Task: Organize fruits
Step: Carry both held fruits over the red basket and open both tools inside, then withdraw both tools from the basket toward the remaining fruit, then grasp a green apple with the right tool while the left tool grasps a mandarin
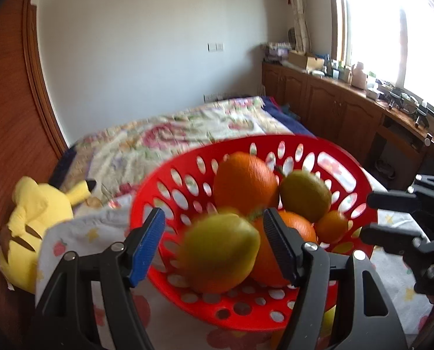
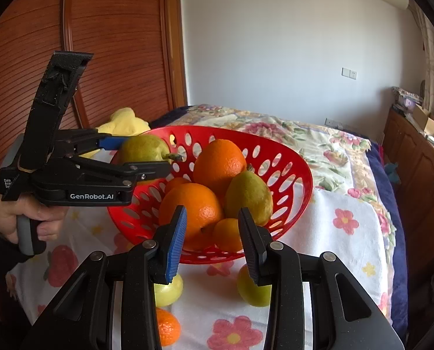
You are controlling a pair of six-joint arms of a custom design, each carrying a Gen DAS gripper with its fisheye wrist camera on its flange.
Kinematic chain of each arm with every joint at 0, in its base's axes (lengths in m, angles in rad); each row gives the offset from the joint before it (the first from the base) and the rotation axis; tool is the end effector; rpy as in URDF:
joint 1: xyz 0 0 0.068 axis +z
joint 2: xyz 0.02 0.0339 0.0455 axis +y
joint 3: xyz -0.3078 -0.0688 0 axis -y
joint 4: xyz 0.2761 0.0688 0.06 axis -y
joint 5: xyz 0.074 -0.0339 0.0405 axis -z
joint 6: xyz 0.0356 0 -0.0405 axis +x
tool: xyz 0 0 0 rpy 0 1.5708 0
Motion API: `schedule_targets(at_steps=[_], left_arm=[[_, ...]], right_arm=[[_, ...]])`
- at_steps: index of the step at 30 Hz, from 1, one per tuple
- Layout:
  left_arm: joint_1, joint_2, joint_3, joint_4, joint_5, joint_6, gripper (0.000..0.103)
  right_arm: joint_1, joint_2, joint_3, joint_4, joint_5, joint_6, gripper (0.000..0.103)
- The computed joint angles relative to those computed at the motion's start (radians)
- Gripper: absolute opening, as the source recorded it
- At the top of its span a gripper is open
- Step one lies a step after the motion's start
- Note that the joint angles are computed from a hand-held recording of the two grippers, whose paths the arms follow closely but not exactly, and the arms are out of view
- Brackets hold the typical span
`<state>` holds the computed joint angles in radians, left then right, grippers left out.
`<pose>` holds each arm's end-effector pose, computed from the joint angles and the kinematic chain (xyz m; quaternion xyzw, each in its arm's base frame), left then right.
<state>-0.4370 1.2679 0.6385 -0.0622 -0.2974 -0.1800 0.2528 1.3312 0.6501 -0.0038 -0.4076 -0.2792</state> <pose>0.2490 -0.1048 0.2244 0.0522 0.8956 -0.0001 0.4417 0.2694 0.0842 0.2178 -0.3163 0.8309 0.1773 0.4221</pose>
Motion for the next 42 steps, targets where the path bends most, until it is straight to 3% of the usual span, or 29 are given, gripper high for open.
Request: schedule_targets(at_steps=[11, 24, 29, 34, 40, 42], left_arm=[[-0.055, -0.172, -0.053, -0.054, -0.047, -0.009, 0.070], [-0.285, -0.405, -0.209, -0.141, -0.206, -0.166, 0.071], [-0.364, -0.408, -0.273, -0.120, -0.273, -0.239, 0.072], [-0.383, -0.348, -0.346, -0.013, -0.286, -0.282, 0.072], [-0.387, -0.257, -0.371, 0.076, -0.278, -0.285, 0.072], [-0.385, -0.241, -0.372, 0.087, -0.270, -0.280, 0.072]], right_arm=[[-0.041, -0.067, -0.028, -0.026, -0.034, 0.020, 0.040], [-0.134, -0.219, -0.139, -0.063, -0.070, 0.030, 0.043], [-0.171, -0.249, -0.175, -0.070, -0.078, 0.024, 0.043], [-0.189, -0.176, -0.189, -0.014, -0.063, 0.025, 0.045], [-0.185, -0.062, -0.168, 0.042, -0.036, 0.017, 0.053], [-0.180, -0.031, -0.158, 0.058, -0.021, 0.016, 0.062]])
